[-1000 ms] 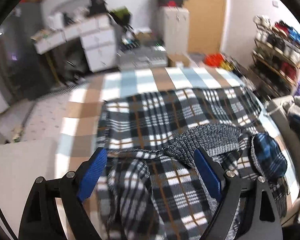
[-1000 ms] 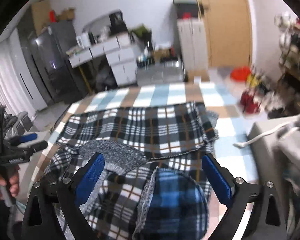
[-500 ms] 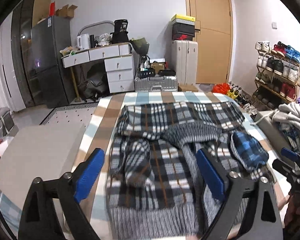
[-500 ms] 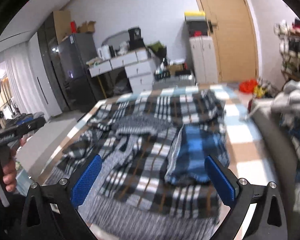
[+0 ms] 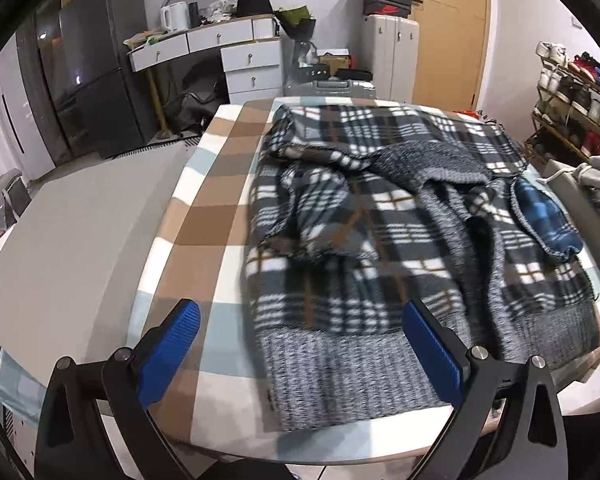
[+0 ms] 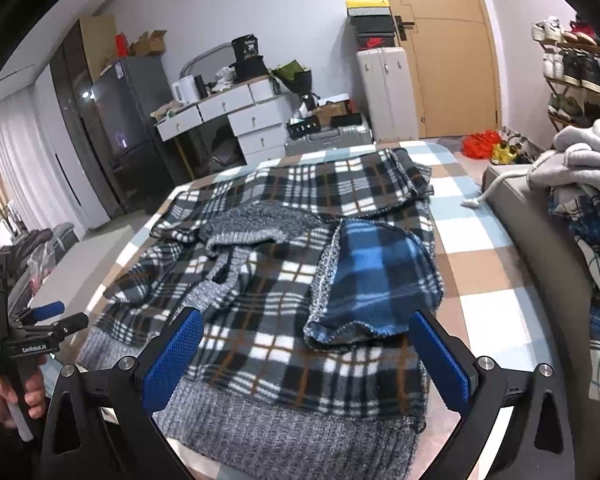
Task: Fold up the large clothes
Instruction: 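Raise both tools away from the folded cardigan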
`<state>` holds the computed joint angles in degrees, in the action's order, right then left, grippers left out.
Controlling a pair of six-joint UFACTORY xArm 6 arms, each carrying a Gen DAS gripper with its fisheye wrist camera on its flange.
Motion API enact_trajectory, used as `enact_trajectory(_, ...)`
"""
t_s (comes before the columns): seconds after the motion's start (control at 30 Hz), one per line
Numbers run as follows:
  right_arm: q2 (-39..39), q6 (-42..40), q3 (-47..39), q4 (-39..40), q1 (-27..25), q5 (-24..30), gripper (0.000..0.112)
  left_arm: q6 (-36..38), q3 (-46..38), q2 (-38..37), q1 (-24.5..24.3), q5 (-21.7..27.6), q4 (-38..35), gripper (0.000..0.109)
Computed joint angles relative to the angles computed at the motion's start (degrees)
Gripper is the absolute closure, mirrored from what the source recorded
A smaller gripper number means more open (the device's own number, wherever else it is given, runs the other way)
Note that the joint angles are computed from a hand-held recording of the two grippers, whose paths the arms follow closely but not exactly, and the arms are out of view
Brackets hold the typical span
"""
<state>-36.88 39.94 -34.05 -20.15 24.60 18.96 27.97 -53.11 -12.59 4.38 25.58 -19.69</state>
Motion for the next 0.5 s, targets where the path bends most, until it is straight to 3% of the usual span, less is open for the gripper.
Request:
enact_trajectory(0.3,0.4,-1.9,-0.3,1.8,1.0,0.9,0.009,-1.2,0.5,1.2,0.0,1.3,3.4,0.01)
enact_trajectory(0.5,0.6,-3.0,-0.5,3.1,1.3,1.7,0.009,-1.2,-4.0,4.8,1.5,10.6,1.3,0.01)
